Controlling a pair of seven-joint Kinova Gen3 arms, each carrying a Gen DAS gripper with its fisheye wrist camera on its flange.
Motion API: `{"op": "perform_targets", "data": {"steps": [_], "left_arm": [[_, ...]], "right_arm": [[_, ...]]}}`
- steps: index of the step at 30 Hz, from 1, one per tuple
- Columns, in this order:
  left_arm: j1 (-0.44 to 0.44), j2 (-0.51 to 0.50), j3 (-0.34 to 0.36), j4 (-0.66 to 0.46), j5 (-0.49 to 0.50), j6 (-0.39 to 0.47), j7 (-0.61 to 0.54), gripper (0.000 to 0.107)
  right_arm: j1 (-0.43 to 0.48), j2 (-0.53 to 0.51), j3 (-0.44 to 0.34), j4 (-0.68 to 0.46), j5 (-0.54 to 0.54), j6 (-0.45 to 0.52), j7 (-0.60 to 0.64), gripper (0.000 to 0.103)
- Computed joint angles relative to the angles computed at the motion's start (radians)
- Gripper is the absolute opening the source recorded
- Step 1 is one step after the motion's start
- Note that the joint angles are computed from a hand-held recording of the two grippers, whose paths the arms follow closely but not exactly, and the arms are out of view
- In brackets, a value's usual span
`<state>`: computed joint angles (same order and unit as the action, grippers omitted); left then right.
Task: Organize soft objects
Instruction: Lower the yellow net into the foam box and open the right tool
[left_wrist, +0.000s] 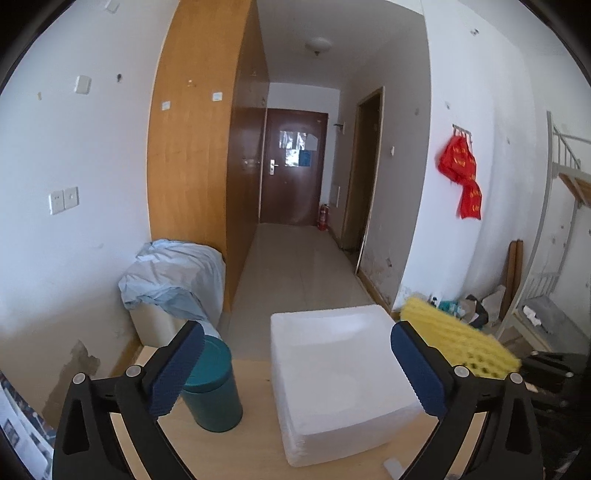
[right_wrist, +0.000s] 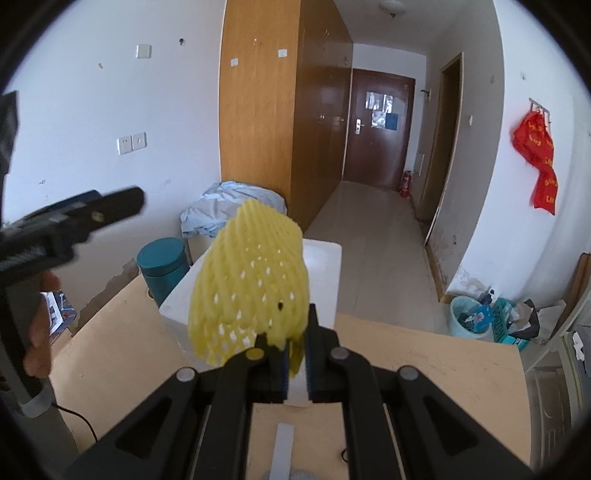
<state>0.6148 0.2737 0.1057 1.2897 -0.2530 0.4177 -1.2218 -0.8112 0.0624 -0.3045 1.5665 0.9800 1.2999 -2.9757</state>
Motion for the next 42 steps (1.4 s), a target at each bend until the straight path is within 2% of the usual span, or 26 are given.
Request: {"op": "perform_targets", "data": {"steps": [3,9,21,29,33,35,39,40,42], "left_arm": [[-0.022,-0.022,0.006,0.020,0.028,-0.018,0.008,0.103],[-0.086,-0.057,0.049,0.061,0.106,-0.055,-0.051,0.103],[-0.089,-0.046,0.047,0.032,0.132,-0.020,-0.068,0.103],[-0.076,-0.044,0.024,0.024,0.116,-0.010,-0.013,0.103],[-0.073,-0.043,0.023,0.021,0.102,-0.005,0.005,0.103],[-0.077,-0.043,0.027,0.021,0.103,-0.007,0.003,0.103],[-0.084,-0.045,0.034,0.027,0.109,-0.013,-0.007,0.103],[-0.085,-0.043,0.035,0.025,0.111,-0.012,-0.009,0.103],[-0.087,-0.045,0.036,0.027,0.114,-0.015,-0.012,0.103]], "right_arm": [[0.010,0.010,0.010,-0.009,-0.013,-0.015,0.016,0.009],[0.041,0.033,0.041,-0.046,-0.069,-0.057,0.090,0.009],[0.057,0.076,0.093,-0.077,-0.125,-0.103,0.152,0.009],[0.077,0.095,0.112,-0.094,-0.174,-0.143,0.202,0.009],[0.068,0.102,0.121,-0.098,-0.165,-0.137,0.199,0.010],[0.066,0.095,0.123,-0.090,-0.159,-0.142,0.186,0.014],[0.063,0.086,0.119,-0.081,-0.145,-0.138,0.170,0.046],[0.056,0.086,0.117,-0.079,-0.130,-0.129,0.159,0.050],[0.047,0.084,0.112,-0.079,-0.111,-0.117,0.149,0.050]]}}
